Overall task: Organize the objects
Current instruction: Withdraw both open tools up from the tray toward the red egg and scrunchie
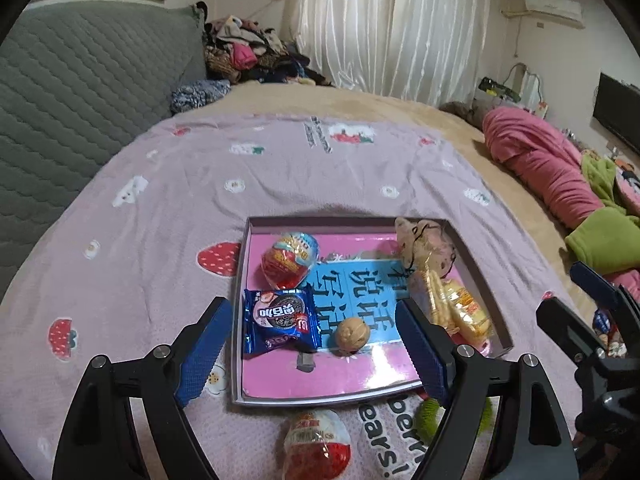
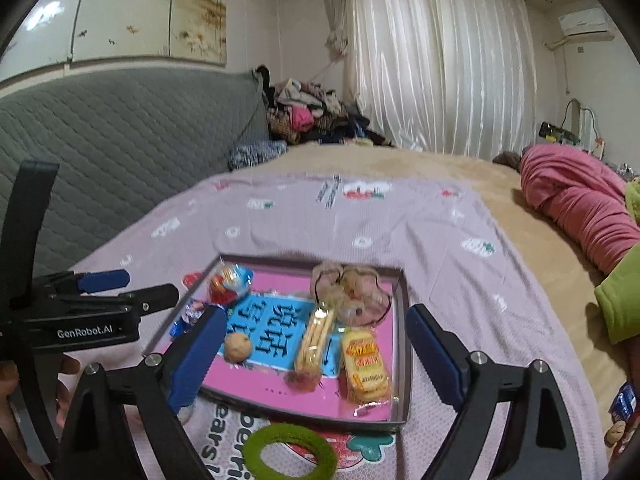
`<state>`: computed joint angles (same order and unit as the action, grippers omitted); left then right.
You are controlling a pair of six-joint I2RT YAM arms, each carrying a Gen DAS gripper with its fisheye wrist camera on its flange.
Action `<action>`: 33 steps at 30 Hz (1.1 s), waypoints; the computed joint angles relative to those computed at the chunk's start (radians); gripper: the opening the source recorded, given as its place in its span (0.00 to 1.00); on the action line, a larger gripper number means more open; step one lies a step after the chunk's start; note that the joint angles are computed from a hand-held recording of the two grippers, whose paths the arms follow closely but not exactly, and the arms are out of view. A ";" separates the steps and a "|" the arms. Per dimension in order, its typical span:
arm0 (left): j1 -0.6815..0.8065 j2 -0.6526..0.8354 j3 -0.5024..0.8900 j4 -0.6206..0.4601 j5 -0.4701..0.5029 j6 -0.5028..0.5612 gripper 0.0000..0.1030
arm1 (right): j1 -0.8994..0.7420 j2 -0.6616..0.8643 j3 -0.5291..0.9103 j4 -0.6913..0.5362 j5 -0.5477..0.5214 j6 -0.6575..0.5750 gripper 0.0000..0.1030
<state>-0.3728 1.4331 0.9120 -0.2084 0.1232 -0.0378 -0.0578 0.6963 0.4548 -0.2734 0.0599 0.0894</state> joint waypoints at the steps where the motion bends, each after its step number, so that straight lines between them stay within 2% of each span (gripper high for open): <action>1: 0.006 -0.016 -0.006 -0.005 0.010 -0.002 0.82 | 0.007 -0.026 0.002 -0.014 0.006 0.003 0.89; 6: 0.017 -0.119 -0.051 -0.033 0.001 -0.008 0.82 | 0.061 -0.146 0.027 -0.093 0.053 0.018 0.92; 8: 0.016 -0.155 -0.067 -0.048 -0.007 -0.008 0.82 | 0.081 -0.179 0.032 -0.106 0.070 0.025 0.97; 13: 0.014 -0.238 -0.120 -0.054 -0.037 -0.002 0.82 | 0.149 -0.249 0.062 -0.168 0.124 0.033 0.98; 19: 0.010 -0.313 -0.147 -0.096 -0.067 0.012 0.82 | 0.273 -0.300 0.118 -0.263 0.257 0.068 0.99; 21: 0.010 -0.351 -0.163 -0.115 -0.076 0.012 0.82 | 0.348 -0.323 0.127 -0.307 0.336 0.090 0.99; 28: 0.049 -0.470 -0.190 -0.230 -0.039 0.020 0.82 | 0.580 -0.396 0.153 -0.553 0.559 0.279 0.99; 33: 0.058 -0.571 -0.207 -0.329 -0.020 0.022 0.82 | 0.744 -0.354 0.217 -0.737 0.682 0.458 0.99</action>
